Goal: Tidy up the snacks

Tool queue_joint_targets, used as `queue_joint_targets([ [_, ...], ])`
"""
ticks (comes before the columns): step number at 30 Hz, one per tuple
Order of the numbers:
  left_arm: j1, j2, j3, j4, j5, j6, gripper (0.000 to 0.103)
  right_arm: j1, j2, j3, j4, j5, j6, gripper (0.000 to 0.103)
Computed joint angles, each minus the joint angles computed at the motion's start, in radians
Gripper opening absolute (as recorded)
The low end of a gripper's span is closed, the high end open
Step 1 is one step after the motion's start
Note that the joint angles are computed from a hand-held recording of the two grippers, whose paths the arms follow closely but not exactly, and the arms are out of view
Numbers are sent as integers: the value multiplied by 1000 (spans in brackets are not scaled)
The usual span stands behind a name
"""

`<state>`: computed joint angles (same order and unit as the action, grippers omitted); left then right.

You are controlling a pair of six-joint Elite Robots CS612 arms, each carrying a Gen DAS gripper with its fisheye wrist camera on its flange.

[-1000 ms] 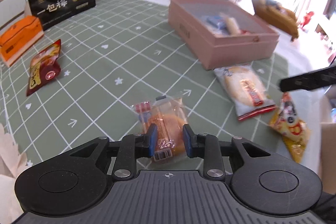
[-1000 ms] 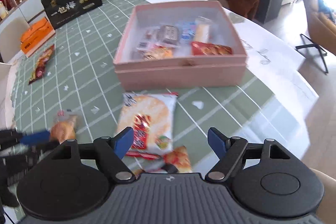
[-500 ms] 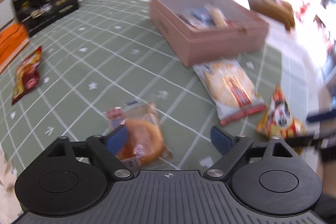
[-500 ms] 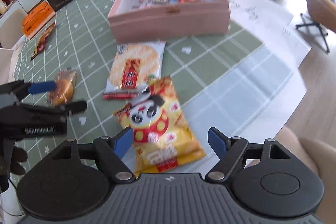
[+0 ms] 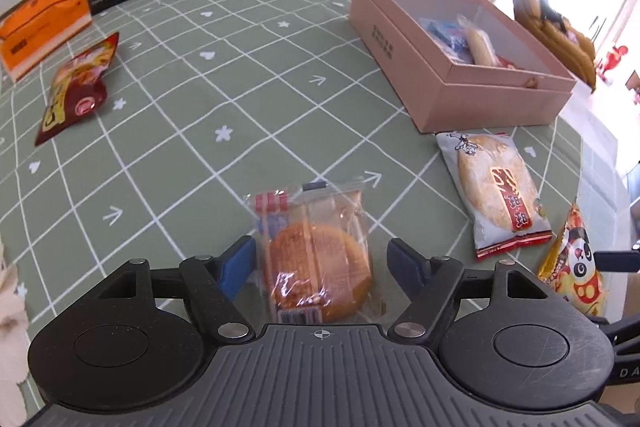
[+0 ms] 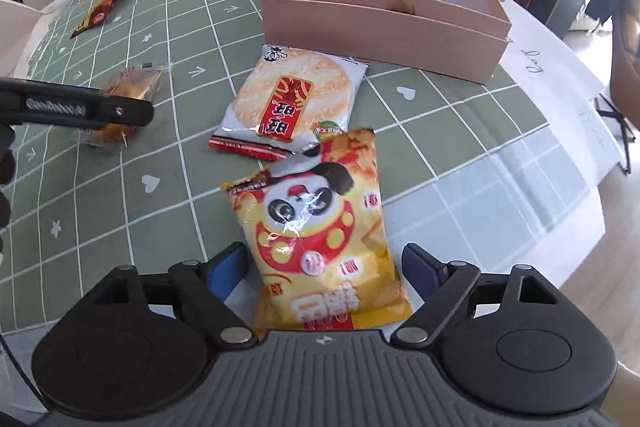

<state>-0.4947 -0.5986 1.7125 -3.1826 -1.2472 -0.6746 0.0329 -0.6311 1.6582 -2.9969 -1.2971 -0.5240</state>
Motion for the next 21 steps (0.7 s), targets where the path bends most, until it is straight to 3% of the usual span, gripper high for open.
queue_joint_targets([
  [6,-4,-9,-13,65,-15,14,78,-10,4,-13,14,32,27,84],
  [10,-16,-14,8,41,19,-24,63,-14,0,-2,2,46,8,67],
  [13,-12,-2,46,-136,-36,-75,62,-26,-11,3,22,84,13,62],
  [16,-21,-6,54,-238,-28,-83,62,-41,-28,12,19,113,30,61],
  [18,-18,-12,32,-334,-28,-33,62,-54,-48,11,5,143,52,61],
  [21,-3,-25,-43,-389,-39,80,62,-75,-74,-11,-101,227,94,61],
])
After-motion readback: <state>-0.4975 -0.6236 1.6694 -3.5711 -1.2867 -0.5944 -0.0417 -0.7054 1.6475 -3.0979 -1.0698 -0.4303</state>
